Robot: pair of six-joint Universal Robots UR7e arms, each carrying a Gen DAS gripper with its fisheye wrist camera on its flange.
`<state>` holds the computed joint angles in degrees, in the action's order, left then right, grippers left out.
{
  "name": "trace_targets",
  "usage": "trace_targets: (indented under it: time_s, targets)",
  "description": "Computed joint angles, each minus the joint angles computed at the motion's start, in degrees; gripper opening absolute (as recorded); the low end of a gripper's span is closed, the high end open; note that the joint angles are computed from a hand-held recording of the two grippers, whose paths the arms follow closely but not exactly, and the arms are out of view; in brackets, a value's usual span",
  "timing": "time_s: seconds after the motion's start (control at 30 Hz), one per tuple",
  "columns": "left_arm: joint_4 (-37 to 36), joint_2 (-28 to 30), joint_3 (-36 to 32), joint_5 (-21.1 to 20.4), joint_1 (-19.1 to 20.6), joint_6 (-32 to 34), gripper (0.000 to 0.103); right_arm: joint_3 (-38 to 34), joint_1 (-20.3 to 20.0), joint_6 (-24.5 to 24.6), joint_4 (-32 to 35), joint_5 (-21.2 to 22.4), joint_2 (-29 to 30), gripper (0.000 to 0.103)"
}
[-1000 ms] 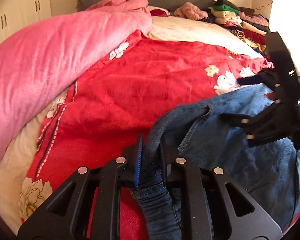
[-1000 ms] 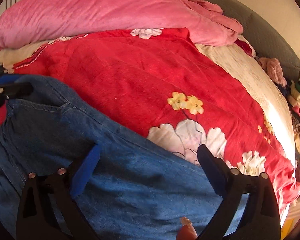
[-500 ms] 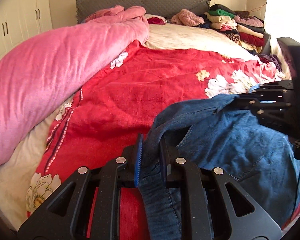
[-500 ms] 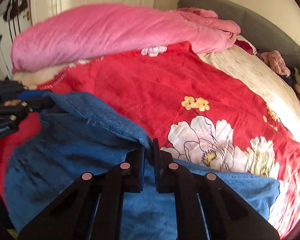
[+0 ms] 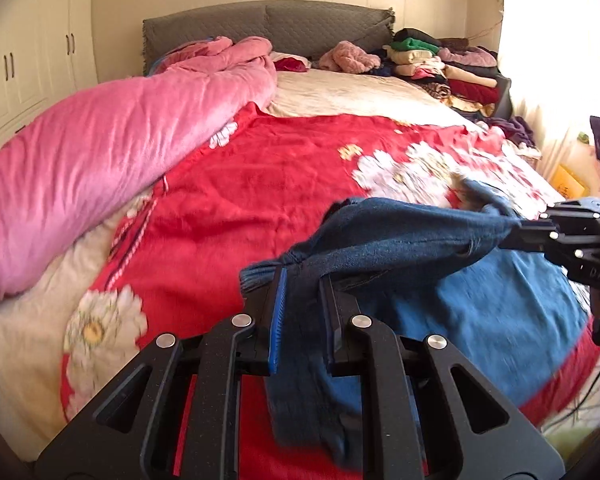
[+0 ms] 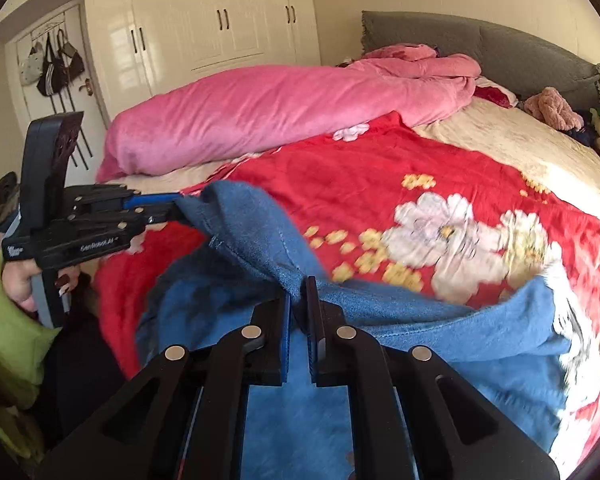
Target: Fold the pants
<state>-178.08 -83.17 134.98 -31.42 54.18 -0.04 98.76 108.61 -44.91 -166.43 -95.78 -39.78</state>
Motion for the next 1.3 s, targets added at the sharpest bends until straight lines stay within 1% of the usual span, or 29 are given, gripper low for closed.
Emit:
trace_targets:
  time_s: [0.13, 0.23, 0.33, 0.4, 0.47, 0.53, 0.63, 0.67, 0.73, 0.77, 0.8, 0.83, 0.9, 0.93, 0.97, 1.0, 1.03, 1.07, 1.1, 1.13, 1.17, 1.2, 1.3]
  targets:
    - [5.1, -4.4, 3.9, -0.9, -1.7, -5.7, 0.009, 5.4, 0.0, -0.1, 0.4, -1.0, -1.9, 0.006]
    - [9.4, -6.5, 6.0, -0.5, -2.2, -9.5, 0.009, 8.4, 0.1, -0.2, 0.6, -1.6, -2.7, 0.006]
    - [13.0, -8.6, 7.7, -0.6, -2.5, -13.3, 0.009, 10.5, 0.2, -1.0, 1.2, -2.2, -3.1, 0.006]
    - [15.7, -10.3, 8.5, -1.1, -2.0, -16.1, 0.009, 11.3, 0.5, -1.8, 1.0, -3.9, -2.7, 0.006]
    - [18.5, -12.3, 9.3, -0.3, -2.6, -19.1, 0.009, 11.7, 0.6, -1.1, 1.4, -4.8, -2.6, 0.006]
    - [21.0, -16.1, 10.8, 1.2, -4.8, -21.9, 0.009, 12.1, 0.6, -0.7, 1.6, -5.0, -2.7, 0.006]
    - [23.4, -19.0, 11.3, 3.0, -7.6, -23.9, 0.009, 13.0, 0.3, -1.0, 1.7, -4.9, -3.2, 0.006]
    - [23.3, -18.8, 11.0, 3.3, -8.1, -23.7, 0.009, 13.3, 0.3, -1.0, 1.8, -5.1, -3.4, 0.006]
    - [19.9, -16.0, 9.4, 2.0, -8.0, -21.1, 0.009, 13.7, 0.1, -1.0, 1.9, -5.8, -3.4, 0.006]
    - [17.4, -14.2, 8.6, 0.6, -7.6, -19.0, 0.009, 13.8, 0.1, -1.1, 2.0, -5.9, -3.4, 0.006]
    - [14.4, -11.5, 7.3, -1.6, -6.7, -15.9, 0.009, 13.9, 0.1, -1.1, 1.9, -5.9, -3.4, 0.006]
    - [13.7, -9.1, 5.9, -3.4, -5.6, -14.6, 0.009, 14.2, 0.1, -1.1, 1.7, -6.0, -3.5, 0.006]
    - [13.7, -5.3, 3.9, -5.1, -3.8, -13.1, 0.011, 14.1, 0.0, -1.5, 2.1, -5.6, -3.7, 0.007]
    - [16.3, -3.1, 3.0, -3.7, -2.9, -14.4, 0.015, 14.2, 0.0, -1.9, 2.6, -5.6, -4.0, 0.008]
    - [19.2, -2.0, 2.7, -1.2, -2.8, -16.3, 0.019, 14.3, 0.0, -2.1, 3.4, -5.7, -4.4, 0.009]
    - [22.2, -0.5, 2.7, 1.3, -2.5, -17.6, 0.019, 14.5, 0.0, -2.4, 3.8, -5.7, -4.9, 0.009]
    - [22.9, -0.1, 3.0, 1.4, -2.2, -18.2, 0.019, 14.7, -0.1, -2.5, 4.1, -5.3, -5.5, 0.009]
    - [22.5, -0.4, 3.6, -0.1, -1.6, -18.7, 0.019, 14.8, -0.3, -2.3, 4.6, -4.3, -6.2, 0.009]
    - [21.6, -0.6, 4.1, -0.7, -1.5, -18.6, 0.018, 14.8, -0.5, -1.9, 4.7, -3.5, -6.6, 0.009]
    - [21.1, -0.8, 4.5, -1.0, -1.5, -18.3, 0.018, 14.9, -0.8, -1.2, 3.4, -2.6, -6.9, 0.011]
    - [20.9, -1.1, 4.6, -1.3, -1.6, -18.3, 0.018, 14.7, -0.9, -0.6, 2.1, -2.1, -6.7, 0.018]
    - [20.6, -1.4, 4.8, -1.6, -1.4, -18.0, 0.018, 14.5, -1.1, 0.2, 1.2, -1.9, -6.4, 0.022]
    - [19.6, -1.3, 5.0, -1.8, -1.3, -17.7, 0.019, 13.0, -1.3, 3.4, 0.2, -2.8, -4.4, 0.022]
